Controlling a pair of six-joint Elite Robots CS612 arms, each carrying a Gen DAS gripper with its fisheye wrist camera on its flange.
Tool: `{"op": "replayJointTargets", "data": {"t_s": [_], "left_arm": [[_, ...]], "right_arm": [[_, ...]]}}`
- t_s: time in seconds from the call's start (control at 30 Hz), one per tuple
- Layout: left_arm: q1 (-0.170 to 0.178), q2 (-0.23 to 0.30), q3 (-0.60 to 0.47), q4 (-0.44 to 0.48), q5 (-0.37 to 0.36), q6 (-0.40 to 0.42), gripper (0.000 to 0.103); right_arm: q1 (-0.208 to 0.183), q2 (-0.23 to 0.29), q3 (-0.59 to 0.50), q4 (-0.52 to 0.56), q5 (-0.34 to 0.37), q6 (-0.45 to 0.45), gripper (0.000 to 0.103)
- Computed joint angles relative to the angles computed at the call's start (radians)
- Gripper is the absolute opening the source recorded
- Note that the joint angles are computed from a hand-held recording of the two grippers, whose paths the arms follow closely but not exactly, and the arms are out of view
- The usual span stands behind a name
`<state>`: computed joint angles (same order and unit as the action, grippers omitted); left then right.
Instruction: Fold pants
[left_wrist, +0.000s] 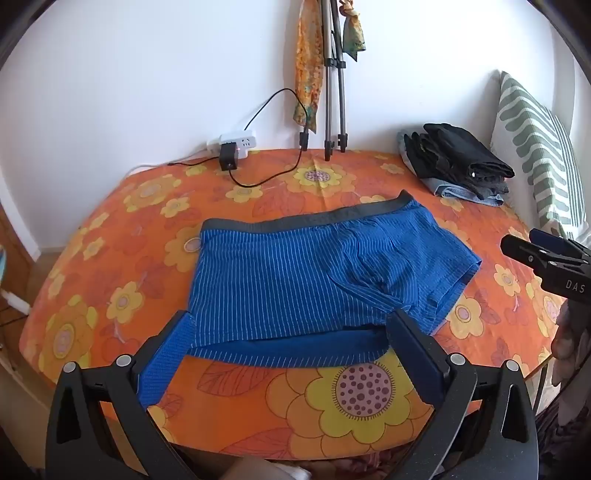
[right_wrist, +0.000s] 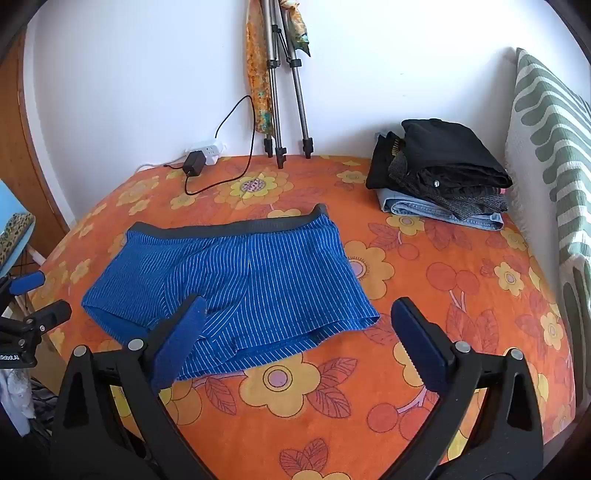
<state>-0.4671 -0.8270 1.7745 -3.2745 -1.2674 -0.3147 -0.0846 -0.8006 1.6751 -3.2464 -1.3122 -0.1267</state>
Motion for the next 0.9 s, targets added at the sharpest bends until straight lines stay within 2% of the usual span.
{"op": "replayJointTargets", "data": {"t_s": [0.03,0.17,0.53,0.9], "left_arm": [[-0.006,0.003,0.003,-0.019,0.028,0.013,0.103],[-0.012,-0.003,0.011,-0.026,0.037,0.013,0.103],[-0.002,-0.004,0.002,-0.012,0.005,0.005,0.103],[-0.002,-0.001,-0.001,-0.017,0.008,0.004,0.103]], "right_arm": [[0.0,-0.001,0.0,0.004,-0.001,-0.001,0.102],[0.001,0.0,-0.001,0.004,-0.003,0.0,0.102],[0.004,0.002,0.005,-0.006,-0.004,0.009,0.102],[0.003,0.005,-0.001,0.005,0.0,0.007,0.102]]}}
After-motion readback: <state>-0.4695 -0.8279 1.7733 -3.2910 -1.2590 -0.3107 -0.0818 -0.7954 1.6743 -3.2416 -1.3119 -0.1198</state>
